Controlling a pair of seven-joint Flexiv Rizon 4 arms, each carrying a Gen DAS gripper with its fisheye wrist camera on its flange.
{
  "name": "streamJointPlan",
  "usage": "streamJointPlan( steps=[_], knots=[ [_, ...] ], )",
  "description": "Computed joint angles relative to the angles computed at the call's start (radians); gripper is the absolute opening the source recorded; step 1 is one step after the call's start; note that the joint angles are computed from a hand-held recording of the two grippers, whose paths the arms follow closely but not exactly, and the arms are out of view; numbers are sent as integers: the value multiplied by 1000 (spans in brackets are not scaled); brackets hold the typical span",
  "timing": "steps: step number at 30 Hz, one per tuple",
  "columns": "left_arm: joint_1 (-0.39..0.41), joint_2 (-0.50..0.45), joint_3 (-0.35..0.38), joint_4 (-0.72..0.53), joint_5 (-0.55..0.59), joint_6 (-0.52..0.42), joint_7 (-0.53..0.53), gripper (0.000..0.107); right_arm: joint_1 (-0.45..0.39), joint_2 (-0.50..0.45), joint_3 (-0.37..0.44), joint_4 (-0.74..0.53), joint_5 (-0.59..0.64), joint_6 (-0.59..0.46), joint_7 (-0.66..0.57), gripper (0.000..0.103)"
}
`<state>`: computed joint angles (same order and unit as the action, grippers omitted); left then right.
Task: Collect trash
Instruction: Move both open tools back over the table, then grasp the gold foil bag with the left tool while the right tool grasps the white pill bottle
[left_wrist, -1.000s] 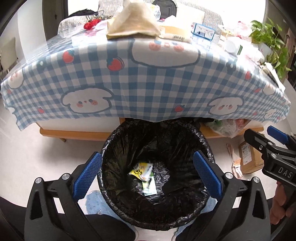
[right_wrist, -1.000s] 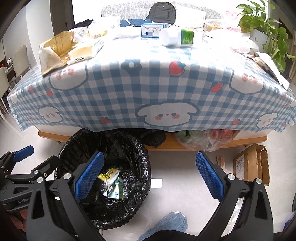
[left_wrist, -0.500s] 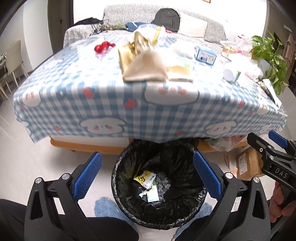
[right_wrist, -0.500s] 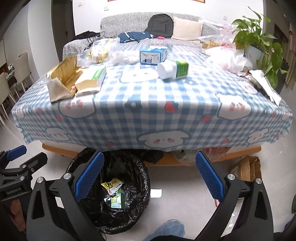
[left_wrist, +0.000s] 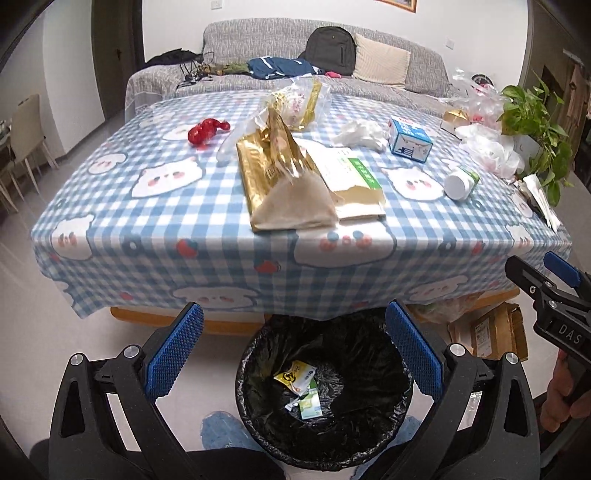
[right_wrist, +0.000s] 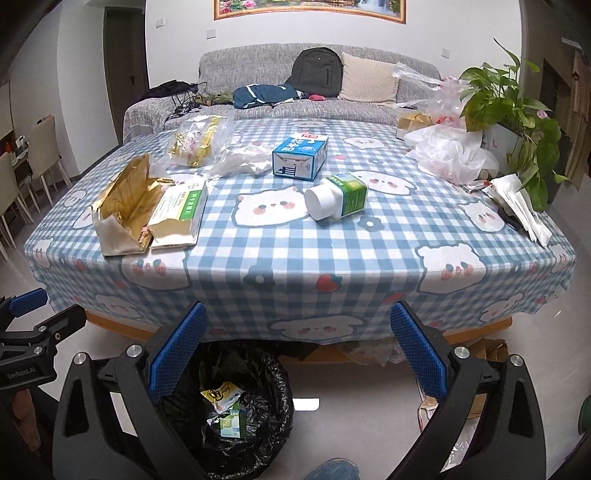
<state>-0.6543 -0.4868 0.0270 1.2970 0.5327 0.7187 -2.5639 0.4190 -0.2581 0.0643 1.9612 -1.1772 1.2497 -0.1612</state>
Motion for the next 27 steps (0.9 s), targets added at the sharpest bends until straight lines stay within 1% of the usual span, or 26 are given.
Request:
streamJointPlan(
  steps=[6, 11, 17, 21, 27],
  knots=[
    [29, -32, 4, -64, -25, -16, 37, 97, -1, -40, -11, -65, 57, -19, -73, 95],
    [48, -77, 13, -141, -53, -42, 91, 97, 7, -83, -30, -129, 118, -26, -141, 95],
    [85, -140, 20, -236, -113, -64, 160, 96, 22, -144, -56, -210, 197, -44, -223, 95],
    [107, -194, 30, -312, -154, -87, 208, 96, 33, -195, -75, -280, 249, -78, -304, 95],
    [137, -282, 41, -427, -214, -142, 277, 88, 29, -286, -74, -394, 392, -109, -441, 95]
  ],
)
